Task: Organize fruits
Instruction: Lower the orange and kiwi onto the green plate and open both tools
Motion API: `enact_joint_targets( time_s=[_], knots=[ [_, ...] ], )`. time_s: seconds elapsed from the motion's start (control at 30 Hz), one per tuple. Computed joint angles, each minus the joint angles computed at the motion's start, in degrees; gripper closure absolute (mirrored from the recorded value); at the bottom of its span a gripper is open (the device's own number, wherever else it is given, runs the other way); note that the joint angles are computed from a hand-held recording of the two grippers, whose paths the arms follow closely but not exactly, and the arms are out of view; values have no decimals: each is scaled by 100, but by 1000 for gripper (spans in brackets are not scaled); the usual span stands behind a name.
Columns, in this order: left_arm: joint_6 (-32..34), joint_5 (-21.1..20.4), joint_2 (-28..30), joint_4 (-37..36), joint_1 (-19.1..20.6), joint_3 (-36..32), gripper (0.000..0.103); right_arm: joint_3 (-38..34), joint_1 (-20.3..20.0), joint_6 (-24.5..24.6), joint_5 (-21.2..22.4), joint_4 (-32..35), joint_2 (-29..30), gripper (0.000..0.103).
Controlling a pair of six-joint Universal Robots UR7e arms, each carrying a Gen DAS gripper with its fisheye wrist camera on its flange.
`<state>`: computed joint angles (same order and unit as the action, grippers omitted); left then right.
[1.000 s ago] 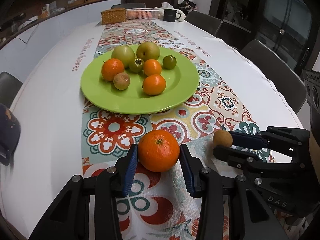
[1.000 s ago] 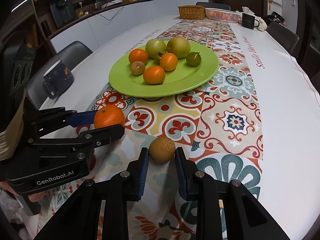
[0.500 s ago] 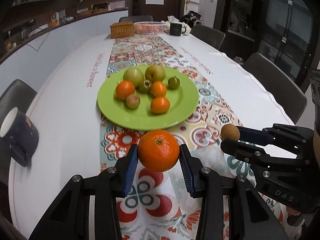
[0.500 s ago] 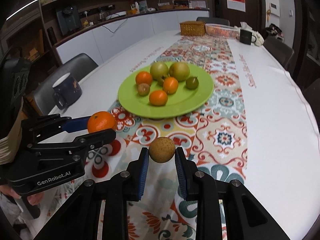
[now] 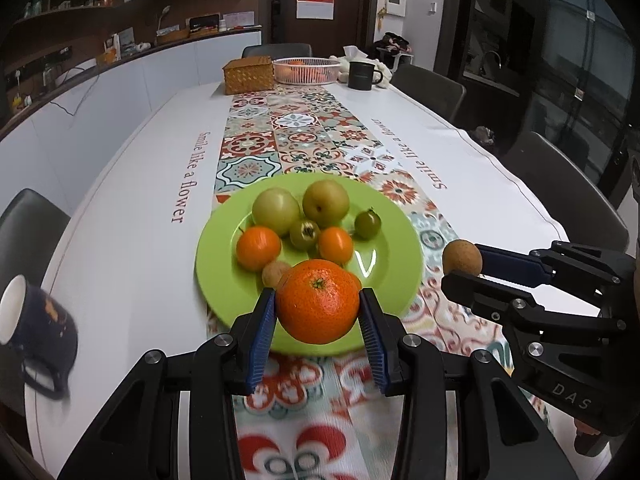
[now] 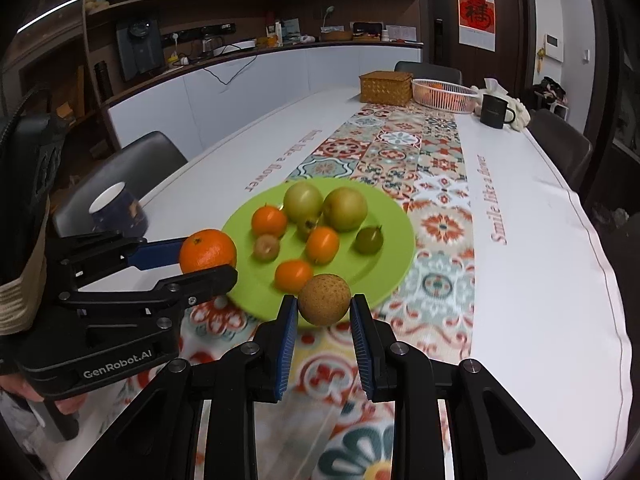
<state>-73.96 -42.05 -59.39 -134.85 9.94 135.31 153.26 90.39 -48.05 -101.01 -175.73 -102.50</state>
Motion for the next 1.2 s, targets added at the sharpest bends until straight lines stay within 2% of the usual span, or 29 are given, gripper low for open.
enact_joint_targets(
  time_s=[0.33, 0.53, 0.6, 0.63, 0.73, 0.93, 1.07, 1.2],
  knots=[
    [861, 99, 233, -512, 649, -201, 62, -468, 23, 62, -148, -434, 1109, 75],
    [1008, 58, 327, -471, 861, -321, 61, -587, -64, 66, -195, -632, 1494, 75],
    [925, 20, 297, -457, 878, -305, 56, -611, -108, 128, -200, -682, 1572, 74],
    [818, 58, 266, -394, 835, -277, 51, -627, -113, 156, -203, -640, 1571, 71],
    [486, 169, 176, 5, 652, -253, 49, -551, -123, 153, -229, -793, 1533, 65],
    [-293, 242, -38, 969, 113, -259, 43, -261, -94, 131, -244, -903, 1015, 65],
    [-1117, 173, -272, 1739, -357, -263, 40, -12, -60, 203, -206, -798, 345, 57],
    [-1794, 78, -412, 2409, -884, -324, 36, 254, 29, 235, -184, -467, -591, 53]
  ],
)
